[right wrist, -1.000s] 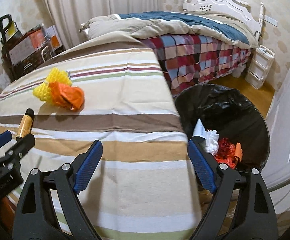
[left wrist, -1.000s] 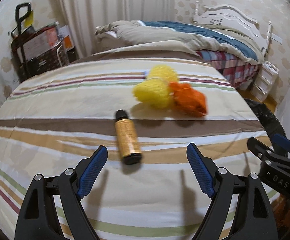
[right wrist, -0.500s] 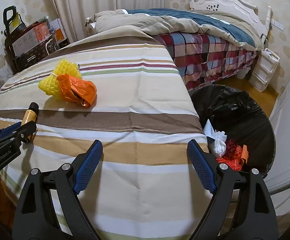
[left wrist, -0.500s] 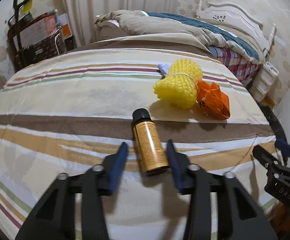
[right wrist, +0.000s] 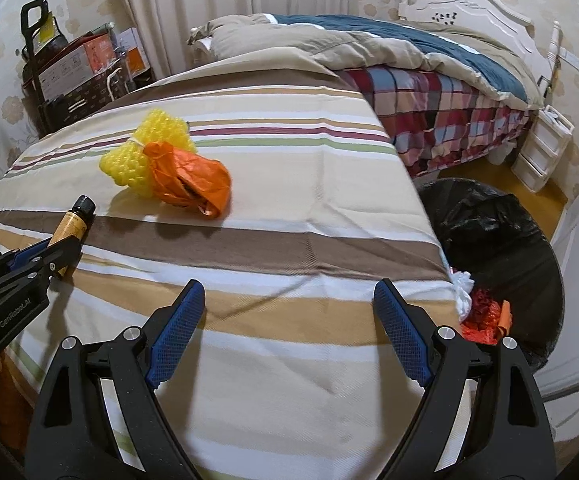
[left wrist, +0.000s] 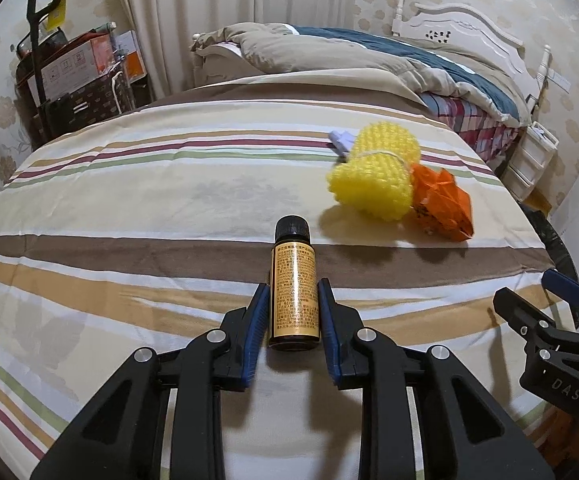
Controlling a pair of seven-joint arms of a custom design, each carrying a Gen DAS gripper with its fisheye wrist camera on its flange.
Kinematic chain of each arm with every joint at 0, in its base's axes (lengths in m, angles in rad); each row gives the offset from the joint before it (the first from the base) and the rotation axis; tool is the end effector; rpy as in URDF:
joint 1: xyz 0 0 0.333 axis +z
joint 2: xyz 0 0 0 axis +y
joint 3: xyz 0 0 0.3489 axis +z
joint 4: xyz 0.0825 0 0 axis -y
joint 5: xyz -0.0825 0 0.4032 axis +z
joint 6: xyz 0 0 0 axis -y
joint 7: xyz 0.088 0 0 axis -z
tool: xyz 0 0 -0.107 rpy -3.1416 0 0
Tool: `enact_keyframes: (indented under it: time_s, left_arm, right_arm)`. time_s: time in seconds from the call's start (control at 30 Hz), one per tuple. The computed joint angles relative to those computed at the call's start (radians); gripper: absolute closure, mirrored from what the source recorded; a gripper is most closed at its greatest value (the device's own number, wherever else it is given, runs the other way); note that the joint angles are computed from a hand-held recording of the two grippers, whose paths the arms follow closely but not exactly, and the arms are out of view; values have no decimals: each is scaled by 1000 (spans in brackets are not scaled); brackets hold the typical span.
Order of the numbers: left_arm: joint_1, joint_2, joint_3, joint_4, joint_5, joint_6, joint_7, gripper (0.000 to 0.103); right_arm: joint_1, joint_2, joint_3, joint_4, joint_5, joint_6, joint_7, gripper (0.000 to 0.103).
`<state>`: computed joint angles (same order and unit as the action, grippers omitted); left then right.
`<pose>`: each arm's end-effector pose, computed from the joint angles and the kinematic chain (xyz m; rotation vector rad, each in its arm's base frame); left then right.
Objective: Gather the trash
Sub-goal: 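Grasp the gold bottle with the left gripper, then reach the right gripper to the orange bag and close on it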
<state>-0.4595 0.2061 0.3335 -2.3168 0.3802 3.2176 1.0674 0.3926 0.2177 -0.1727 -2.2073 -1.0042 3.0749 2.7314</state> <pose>0.5735 -0.1137 0.3512 -1.7933 1.8724 -0.7182 0.5596 0.1979 0.3488 -1.8621 1.7541 -0.6097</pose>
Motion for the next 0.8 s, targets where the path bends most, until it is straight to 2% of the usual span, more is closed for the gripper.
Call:
enact_keyframes:
  time_s: [0.07,0.3,0.4,0.5,0.8]
  left_arm:
    - [8,0,2,0,-1,-2,4,76]
    - [62,1,-19,5,-7,-8,16,76]
    - [88,4,-32,11,-11,-12,24,76]
    - [140,5,-77,13,-28,-12,44,76]
    - [204,16,-137,32,-77,-18,89,76]
  right_arm:
    - [-27,13,37,10,73,0,-73,19]
    - [-24,66,69,68,273,-9,-262,19]
    - [-8,93,67,104,337,-23,-329,19]
    - [14,119,55,140,392,-37,-378,19]
    - [75,168,10,208,496,-62,-451,19]
